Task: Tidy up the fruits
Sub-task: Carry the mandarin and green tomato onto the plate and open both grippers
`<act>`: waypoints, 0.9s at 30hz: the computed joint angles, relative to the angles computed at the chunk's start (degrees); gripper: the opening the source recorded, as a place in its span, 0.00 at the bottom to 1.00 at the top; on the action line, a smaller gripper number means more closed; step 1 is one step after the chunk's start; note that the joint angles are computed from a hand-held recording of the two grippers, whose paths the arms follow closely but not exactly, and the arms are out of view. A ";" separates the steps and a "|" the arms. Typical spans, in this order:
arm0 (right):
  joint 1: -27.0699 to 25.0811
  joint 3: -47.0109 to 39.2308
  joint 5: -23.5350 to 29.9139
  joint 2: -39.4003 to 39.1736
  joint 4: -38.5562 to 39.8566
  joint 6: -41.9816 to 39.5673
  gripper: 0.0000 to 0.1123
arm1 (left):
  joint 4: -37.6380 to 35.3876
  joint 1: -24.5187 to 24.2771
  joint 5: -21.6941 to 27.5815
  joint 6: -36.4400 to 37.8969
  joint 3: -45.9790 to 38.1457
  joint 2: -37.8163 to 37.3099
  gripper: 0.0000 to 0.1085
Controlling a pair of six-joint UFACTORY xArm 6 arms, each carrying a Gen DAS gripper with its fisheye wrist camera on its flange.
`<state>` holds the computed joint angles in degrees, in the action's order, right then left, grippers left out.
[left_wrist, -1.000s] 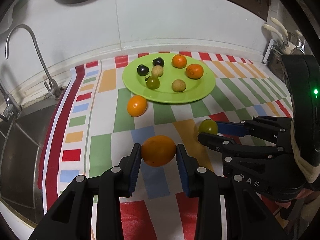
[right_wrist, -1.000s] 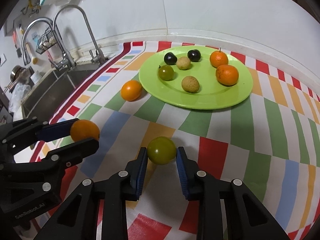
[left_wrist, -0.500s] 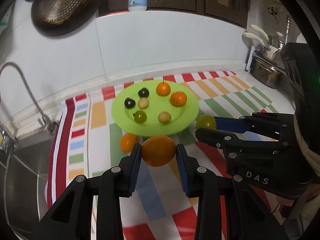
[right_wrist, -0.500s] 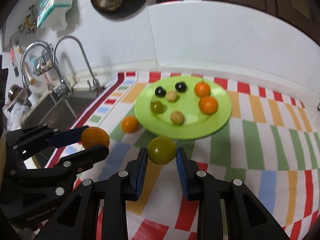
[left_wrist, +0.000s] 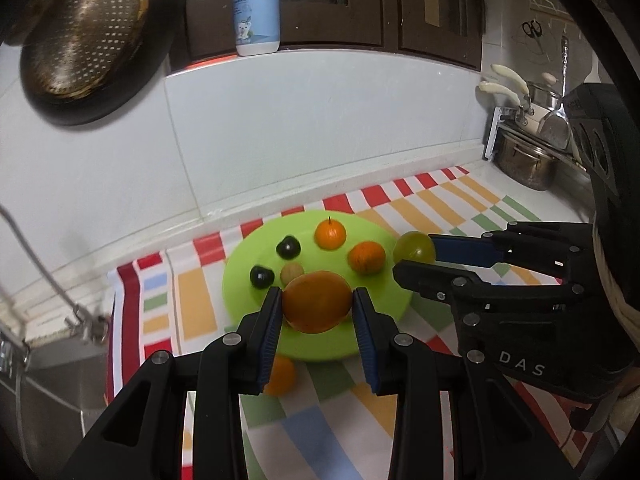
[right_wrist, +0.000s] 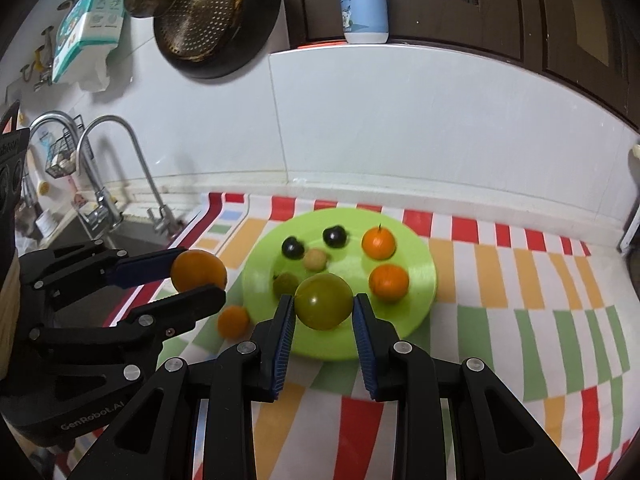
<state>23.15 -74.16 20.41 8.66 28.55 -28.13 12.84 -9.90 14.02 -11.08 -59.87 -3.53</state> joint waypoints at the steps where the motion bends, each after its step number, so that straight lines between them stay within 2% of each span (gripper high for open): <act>1: -0.03 -0.83 0.05 0.72 -0.79 0.72 0.27 | -1.56 0.12 -0.12 1.71 -1.05 1.09 0.32; 8: -0.91 -9.52 2.07 7.90 -7.42 7.29 0.27 | -9.36 1.25 0.56 10.05 -9.01 8.99 0.32; 16: -1.85 -19.87 6.24 16.00 -12.65 11.38 0.27 | -17.69 2.43 3.92 17.18 -17.46 16.53 0.32; 27: -2.20 -28.41 9.67 23.48 -12.71 11.37 0.27 | -24.22 3.26 7.10 24.63 -24.45 23.21 0.32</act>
<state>20.95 -102.58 30.09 32.14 15.84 -16.75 -11.38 -6.63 21.13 13.55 -84.32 19.67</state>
